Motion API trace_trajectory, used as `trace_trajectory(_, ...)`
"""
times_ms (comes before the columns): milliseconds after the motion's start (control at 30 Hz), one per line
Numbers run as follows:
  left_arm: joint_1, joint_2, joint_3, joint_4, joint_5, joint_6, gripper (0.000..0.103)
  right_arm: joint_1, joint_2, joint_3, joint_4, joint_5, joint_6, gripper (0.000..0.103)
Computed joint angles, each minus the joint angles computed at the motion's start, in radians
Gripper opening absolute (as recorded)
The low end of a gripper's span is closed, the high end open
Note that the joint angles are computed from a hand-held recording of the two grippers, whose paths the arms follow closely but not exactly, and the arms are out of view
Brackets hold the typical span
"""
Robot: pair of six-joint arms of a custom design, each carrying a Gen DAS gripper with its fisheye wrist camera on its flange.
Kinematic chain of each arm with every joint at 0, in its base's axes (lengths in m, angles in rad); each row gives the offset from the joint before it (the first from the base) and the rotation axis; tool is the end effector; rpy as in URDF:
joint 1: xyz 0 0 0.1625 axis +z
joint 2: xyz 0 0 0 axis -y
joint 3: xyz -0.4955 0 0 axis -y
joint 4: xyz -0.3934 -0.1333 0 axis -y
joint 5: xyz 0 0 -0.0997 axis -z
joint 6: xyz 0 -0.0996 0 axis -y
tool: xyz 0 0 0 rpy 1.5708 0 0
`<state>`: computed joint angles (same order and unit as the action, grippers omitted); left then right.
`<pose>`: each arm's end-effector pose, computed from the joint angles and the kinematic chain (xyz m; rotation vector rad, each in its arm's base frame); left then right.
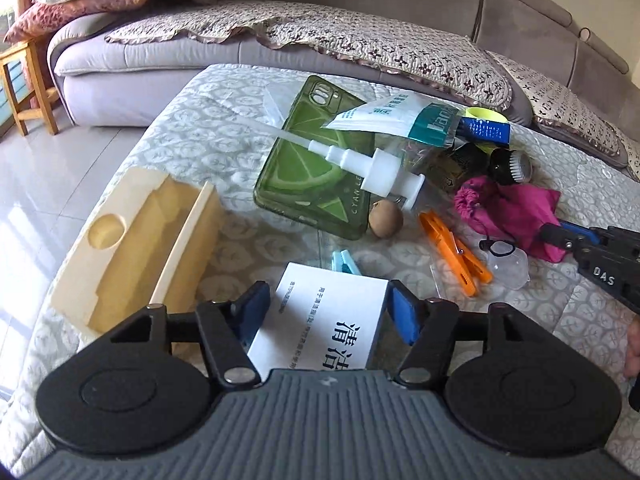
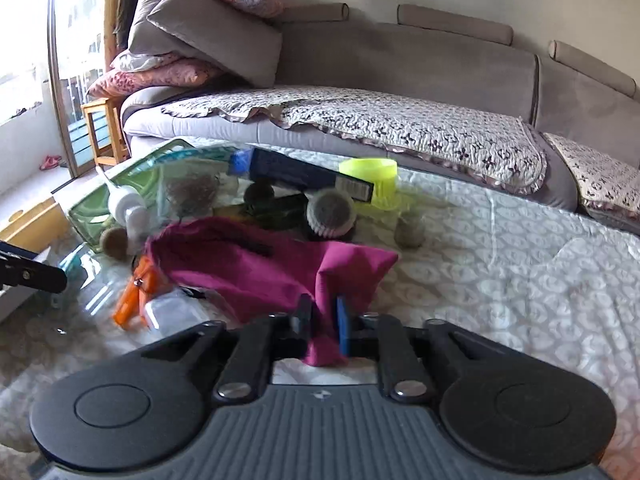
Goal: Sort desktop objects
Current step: 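Grasp white medicine box with left gripper while right gripper grasps pink pouch, then carry medicine box and pink pouch to the cardboard box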
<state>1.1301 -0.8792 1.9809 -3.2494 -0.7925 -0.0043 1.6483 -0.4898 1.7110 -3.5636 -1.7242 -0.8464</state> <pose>-0.0790 -0.6439 0.1882 0.2304 2.3646 -0.8960 0.1729 -0.7008 0.0250 1.0750 -2.3393 0.8947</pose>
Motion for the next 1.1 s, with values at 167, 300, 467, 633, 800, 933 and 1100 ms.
trace_trajectory(167,-0.02,-0.019,0.012,0.019,-0.006,-0.063,0.06,0.0,-0.028,0.043,-0.036,0.029,0.019,0.005)
trace_trajectory(300,-0.048,-0.032,0.031,-0.002,-0.012,-0.082,0.059,-0.002,-0.063,0.066,-0.033,0.066,0.046,0.005)
trace_trajectory(467,-0.08,-0.034,0.041,0.001,-0.004,-0.129,0.058,-0.009,-0.114,0.099,-0.008,0.109,0.087,0.005)
trace_trajectory(633,-0.123,-0.023,0.046,-0.006,0.011,-0.163,0.058,-0.02,-0.164,0.142,-0.005,0.136,0.088,0.005)
trace_trajectory(800,-0.161,-0.007,0.041,0.018,0.005,-0.192,0.058,-0.034,-0.22,0.192,-0.03,0.175,0.095,0.005)
trace_trajectory(933,-0.189,0.007,0.024,0.07,-0.004,-0.23,0.058,-0.048,-0.259,0.228,-0.062,0.206,0.103,0.005)
trace_trajectory(1100,-0.227,0.031,-0.007,0.184,0.007,-0.301,0.058,-0.072,-0.324,0.27,-0.081,0.225,0.14,0.005)
